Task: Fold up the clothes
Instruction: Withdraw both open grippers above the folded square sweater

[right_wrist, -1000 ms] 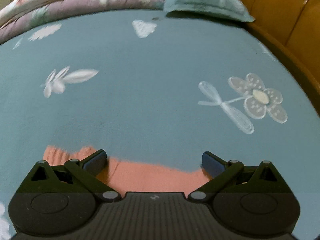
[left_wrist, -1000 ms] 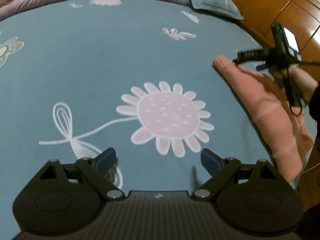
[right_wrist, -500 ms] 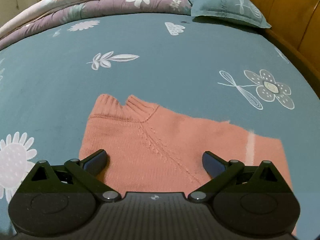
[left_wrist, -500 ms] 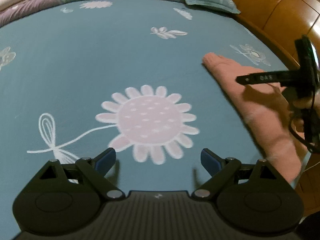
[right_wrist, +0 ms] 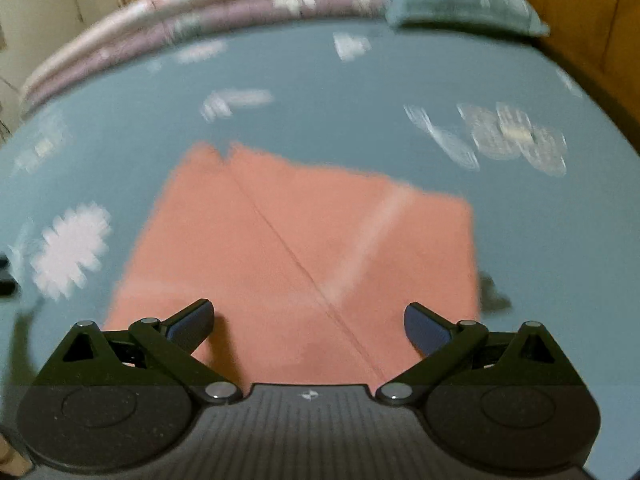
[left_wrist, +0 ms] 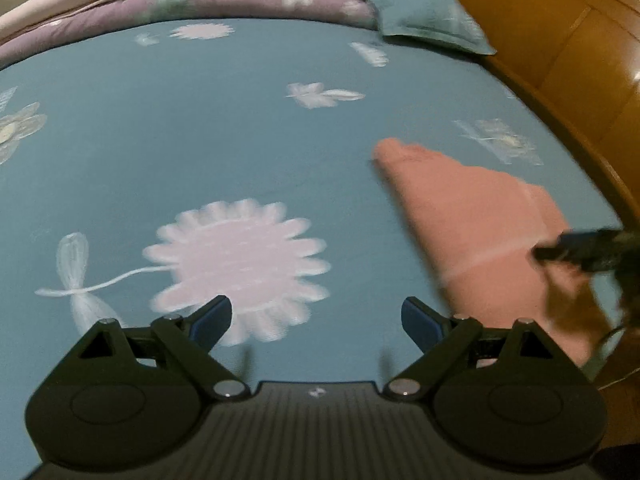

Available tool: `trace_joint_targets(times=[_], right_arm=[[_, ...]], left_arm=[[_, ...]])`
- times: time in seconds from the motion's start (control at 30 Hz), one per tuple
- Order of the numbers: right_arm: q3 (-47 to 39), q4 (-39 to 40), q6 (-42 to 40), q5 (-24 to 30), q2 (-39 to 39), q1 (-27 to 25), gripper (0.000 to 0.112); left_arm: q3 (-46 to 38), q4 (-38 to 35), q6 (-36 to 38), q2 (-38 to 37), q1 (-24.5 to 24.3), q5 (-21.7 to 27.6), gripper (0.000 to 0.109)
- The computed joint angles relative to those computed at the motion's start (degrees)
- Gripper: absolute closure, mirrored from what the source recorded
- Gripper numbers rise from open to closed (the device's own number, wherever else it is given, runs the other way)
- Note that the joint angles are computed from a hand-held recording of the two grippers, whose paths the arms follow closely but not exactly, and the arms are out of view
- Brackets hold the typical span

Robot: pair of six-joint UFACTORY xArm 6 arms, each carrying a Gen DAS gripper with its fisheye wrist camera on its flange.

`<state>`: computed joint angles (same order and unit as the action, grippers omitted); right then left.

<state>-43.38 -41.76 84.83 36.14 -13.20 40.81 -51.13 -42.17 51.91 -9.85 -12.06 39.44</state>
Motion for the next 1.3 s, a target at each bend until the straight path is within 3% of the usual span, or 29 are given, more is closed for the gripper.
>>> trace_joint_targets(times=[0.07, 0.2, 0.3, 0.47, 0.67, 0.83, 1.03, 1.3], right_arm=[[4.73, -4.23, 3.25, -7.19, -2.56, -2.23, 0.009], [6.81, -12.17, 8.78, -13.20, -2.33, -4.66, 0.009], [7.63, -18.92, 14.32, -14.21, -2.83, -4.71, 0.009], [9.35, -26.21, 20.04, -12.22, -4.93, -2.40, 0.009], [9.18, -27.17, 21.02, -10.36, -4.95, -1.36, 0.009], [7.70, -24.93, 20.58, -5.57, -4.08, 1.20, 0.009], [0.84, -16.14, 18.98, 7.75, -0.26, 7.72, 0.009], [-7.94, -9.29, 16.55, 16.44, 4.19, 14.40, 0.009]], left_arm=[[-1.31, -1.81, 0.12, 0.15, -1.99, 2.55, 0.017], [-5.27, -4.38, -0.46, 1.79, -7.07, 5.96, 0.017], [-9.36, -5.83, 0.55, 3.97, -9.97, 10.06, 0.017], [-11.13, -1.62, 3.00, 5.06, -15.75, 7.67, 0.017], [-10.67, -1.79, 4.98, 4.91, -16.13, 9.52, 0.017], [-8.36, -2.52, 7.92, 2.47, -12.65, 11.54, 0.017], [-8.25, -5.07, 14.43, 1.11, -6.10, 15.96, 0.017], [-11.71, -5.19, 16.72, 3.76, -0.21, 22.35, 0.016]])
